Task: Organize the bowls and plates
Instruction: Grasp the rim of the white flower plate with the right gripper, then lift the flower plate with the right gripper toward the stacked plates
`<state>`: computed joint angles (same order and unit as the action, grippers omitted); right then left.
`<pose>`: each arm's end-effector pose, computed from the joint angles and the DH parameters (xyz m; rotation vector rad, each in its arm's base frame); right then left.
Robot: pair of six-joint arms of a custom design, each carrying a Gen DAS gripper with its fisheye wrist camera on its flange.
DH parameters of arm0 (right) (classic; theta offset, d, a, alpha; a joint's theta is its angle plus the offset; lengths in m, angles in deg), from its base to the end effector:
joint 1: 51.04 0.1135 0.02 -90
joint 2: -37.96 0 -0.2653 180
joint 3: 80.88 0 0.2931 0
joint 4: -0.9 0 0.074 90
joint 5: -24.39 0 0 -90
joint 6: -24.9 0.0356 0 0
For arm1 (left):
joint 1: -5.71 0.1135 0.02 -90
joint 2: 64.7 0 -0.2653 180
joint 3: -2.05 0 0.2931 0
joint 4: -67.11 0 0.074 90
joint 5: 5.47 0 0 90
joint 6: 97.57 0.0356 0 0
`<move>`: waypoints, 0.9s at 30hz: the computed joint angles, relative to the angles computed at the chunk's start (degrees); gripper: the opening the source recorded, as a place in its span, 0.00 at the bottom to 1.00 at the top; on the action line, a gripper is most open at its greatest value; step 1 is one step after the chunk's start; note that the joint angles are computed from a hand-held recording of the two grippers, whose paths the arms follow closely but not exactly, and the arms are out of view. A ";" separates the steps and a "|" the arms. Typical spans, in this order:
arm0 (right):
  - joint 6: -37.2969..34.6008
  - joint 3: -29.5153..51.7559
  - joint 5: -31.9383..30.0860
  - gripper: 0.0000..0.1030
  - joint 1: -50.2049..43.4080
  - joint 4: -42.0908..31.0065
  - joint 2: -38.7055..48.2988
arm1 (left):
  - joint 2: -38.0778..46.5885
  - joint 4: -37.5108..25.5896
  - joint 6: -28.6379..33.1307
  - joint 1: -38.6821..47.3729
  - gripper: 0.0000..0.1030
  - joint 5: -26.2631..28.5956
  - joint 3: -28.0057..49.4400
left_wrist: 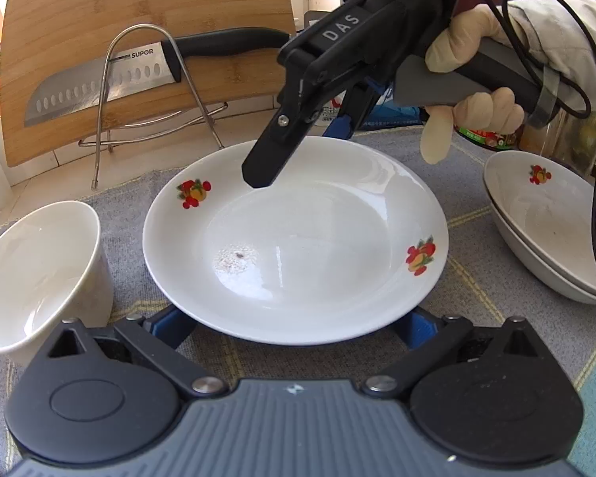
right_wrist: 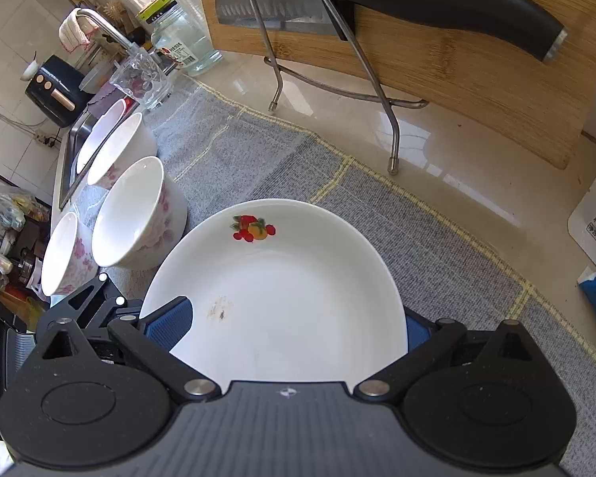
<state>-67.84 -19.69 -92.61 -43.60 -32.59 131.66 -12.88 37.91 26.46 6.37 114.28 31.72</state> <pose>0.3224 0.0584 0.1241 -0.3725 2.6467 0.6636 0.1932 -0.0154 0.1296 0.8775 2.1711 -0.3474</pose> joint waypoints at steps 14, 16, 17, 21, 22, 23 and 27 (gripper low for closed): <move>2.86 -6.38 0.33 1.00 2.71 -1.15 -10.29 | -11.44 -13.62 4.41 3.24 0.99 2.63 -0.14; 3.84 -7.89 0.72 1.00 3.40 -1.20 -12.68 | -13.19 -16.35 5.43 4.00 0.99 3.34 0.09; 4.30 -8.56 0.88 1.00 3.69 -1.23 -13.73 | -14.26 -18.05 6.29 4.58 0.99 3.80 0.24; 6.39 -11.48 1.59 1.00 4.93 -1.44 -18.47 | -16.87 -22.87 9.03 6.09 0.99 5.12 0.94; 6.96 -12.20 1.88 1.00 5.24 -1.51 -19.66 | -17.87 -24.59 10.05 6.70 0.99 5.67 1.07; 7.54 -12.97 2.19 1.00 5.55 -1.67 -20.98 | -18.61 -26.01 10.87 7.14 0.99 6.10 1.25; 9.89 -15.77 3.42 1.00 6.65 -2.14 -25.64 | -21.06 -31.51 14.13 8.77 0.98 7.89 2.15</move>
<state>-57.95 -35.46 -89.19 -36.95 -34.74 106.03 -33.94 6.39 40.59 15.14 122.17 33.86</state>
